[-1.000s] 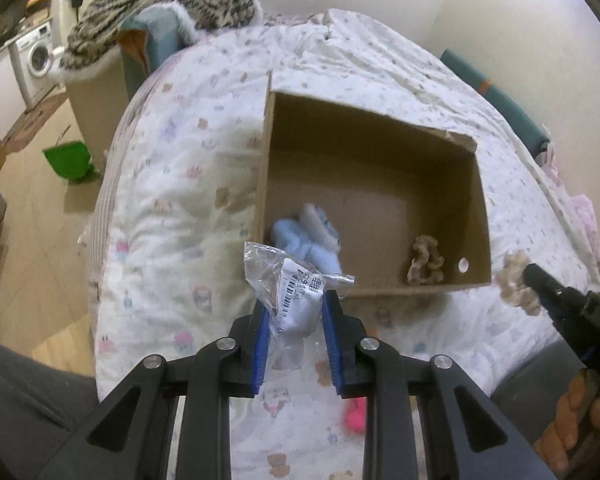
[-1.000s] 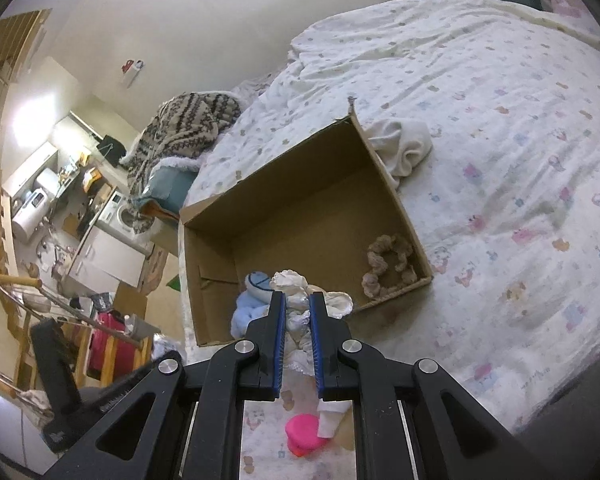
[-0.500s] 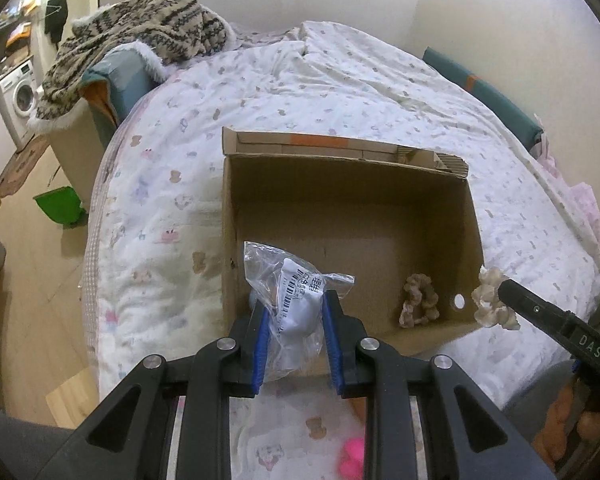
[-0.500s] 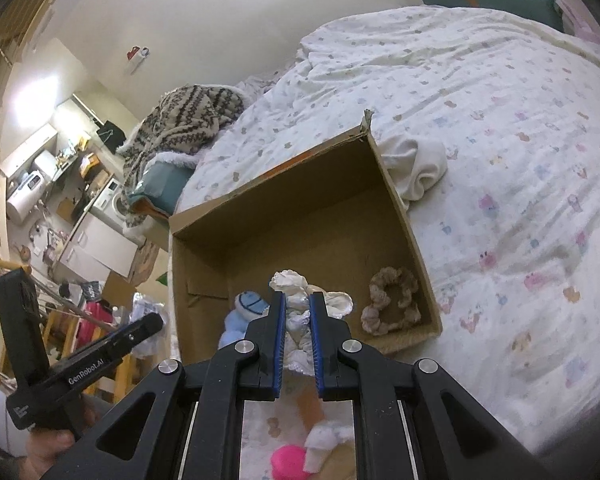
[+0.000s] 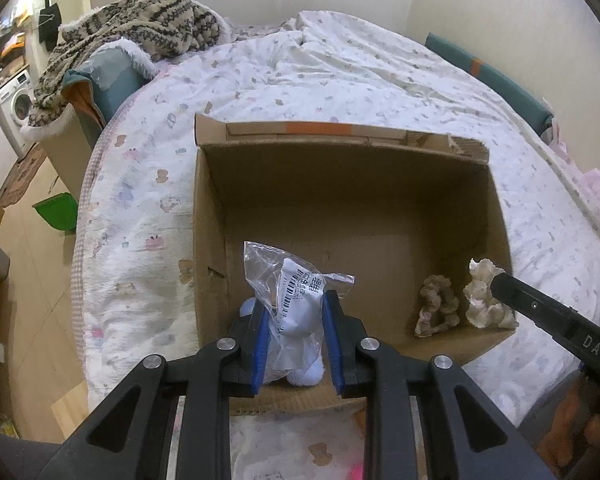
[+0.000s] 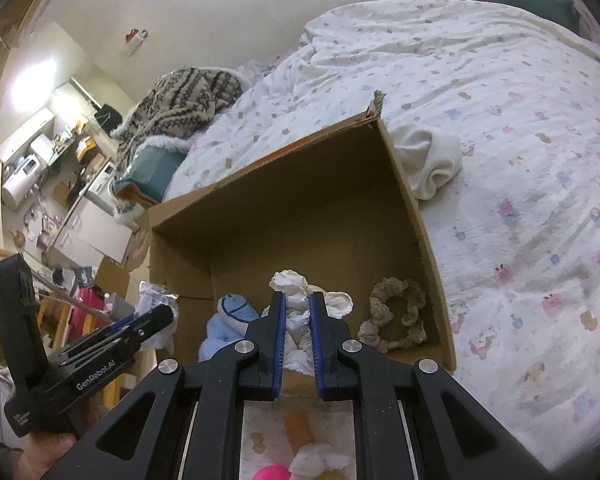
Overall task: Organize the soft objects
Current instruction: 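Carry the bag with the left tool and the sock with the right tool into the box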
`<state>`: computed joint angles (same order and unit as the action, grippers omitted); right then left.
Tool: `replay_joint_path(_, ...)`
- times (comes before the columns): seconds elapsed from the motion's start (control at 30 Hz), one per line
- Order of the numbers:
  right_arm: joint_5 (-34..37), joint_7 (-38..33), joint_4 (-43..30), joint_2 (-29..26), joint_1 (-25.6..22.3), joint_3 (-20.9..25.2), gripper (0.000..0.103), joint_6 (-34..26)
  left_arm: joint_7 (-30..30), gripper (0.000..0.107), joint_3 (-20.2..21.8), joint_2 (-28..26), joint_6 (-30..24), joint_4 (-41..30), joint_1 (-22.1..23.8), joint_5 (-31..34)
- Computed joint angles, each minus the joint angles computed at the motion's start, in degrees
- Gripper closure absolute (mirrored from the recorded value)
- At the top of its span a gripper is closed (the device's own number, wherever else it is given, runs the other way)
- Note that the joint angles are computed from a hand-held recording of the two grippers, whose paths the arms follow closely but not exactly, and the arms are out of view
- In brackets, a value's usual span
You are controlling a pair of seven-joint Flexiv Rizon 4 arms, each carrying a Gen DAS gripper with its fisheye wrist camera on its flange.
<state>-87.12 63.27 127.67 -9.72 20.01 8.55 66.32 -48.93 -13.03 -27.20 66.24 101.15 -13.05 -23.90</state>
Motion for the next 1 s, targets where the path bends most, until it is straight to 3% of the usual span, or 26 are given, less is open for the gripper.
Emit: replay_joint_path(1.0, 11.4, -12.0, -2.1, -6.7, 2.7, -3.0, 0.089, 4.5, 0.9, 0.084, -1.3, -3.7, 3.3, 0.3, -0.1, 2.3)
